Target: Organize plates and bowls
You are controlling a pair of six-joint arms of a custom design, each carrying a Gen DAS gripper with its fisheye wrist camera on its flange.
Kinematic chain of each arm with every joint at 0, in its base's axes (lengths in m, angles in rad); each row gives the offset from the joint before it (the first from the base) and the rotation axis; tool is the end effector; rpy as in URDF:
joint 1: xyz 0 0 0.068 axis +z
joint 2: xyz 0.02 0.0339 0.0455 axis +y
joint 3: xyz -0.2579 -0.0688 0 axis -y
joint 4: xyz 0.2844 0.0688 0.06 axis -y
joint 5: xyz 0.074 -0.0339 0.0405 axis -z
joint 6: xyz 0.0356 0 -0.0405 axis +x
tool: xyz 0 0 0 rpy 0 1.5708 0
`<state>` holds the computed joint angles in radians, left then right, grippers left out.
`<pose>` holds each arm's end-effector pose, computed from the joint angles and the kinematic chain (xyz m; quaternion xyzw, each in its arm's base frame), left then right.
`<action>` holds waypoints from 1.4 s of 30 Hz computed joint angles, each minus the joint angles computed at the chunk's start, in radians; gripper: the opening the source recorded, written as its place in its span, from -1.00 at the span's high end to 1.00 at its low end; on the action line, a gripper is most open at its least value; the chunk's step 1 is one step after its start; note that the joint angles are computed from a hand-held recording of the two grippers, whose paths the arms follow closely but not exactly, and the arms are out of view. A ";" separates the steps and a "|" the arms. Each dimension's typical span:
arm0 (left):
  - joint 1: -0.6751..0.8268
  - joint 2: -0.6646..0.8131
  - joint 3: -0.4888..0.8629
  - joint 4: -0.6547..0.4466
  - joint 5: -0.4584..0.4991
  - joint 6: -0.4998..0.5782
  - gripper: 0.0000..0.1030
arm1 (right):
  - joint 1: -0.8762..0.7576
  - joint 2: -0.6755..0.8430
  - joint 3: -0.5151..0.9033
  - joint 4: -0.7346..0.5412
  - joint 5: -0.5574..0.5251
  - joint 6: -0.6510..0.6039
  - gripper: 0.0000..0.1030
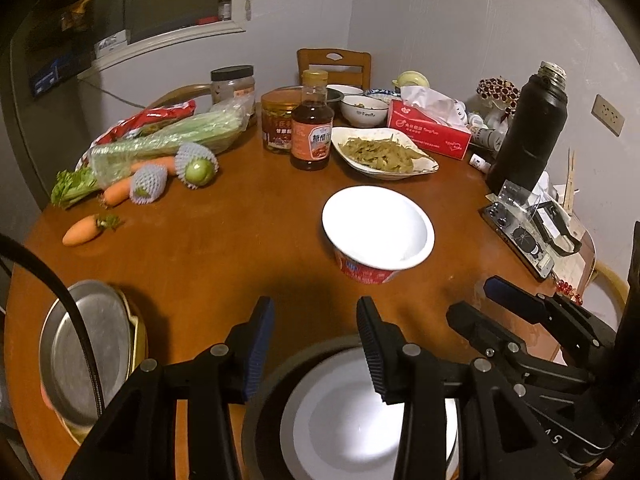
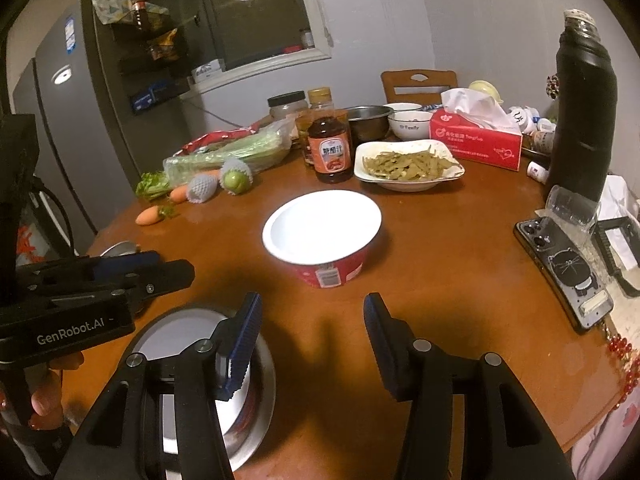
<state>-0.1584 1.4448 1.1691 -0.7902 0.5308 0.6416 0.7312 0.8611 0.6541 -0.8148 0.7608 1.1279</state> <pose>0.3213 -0.0696 0.2580 0.4242 0.8351 -0.1889 0.2948 0.1613 0.1117 0.2243 0.2748 0.8564 -0.0121 0.4370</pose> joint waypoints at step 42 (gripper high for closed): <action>-0.222 0.371 0.350 -0.044 -0.167 -0.128 0.14 | -0.544 0.145 0.027 0.229 -0.390 -0.364 -0.09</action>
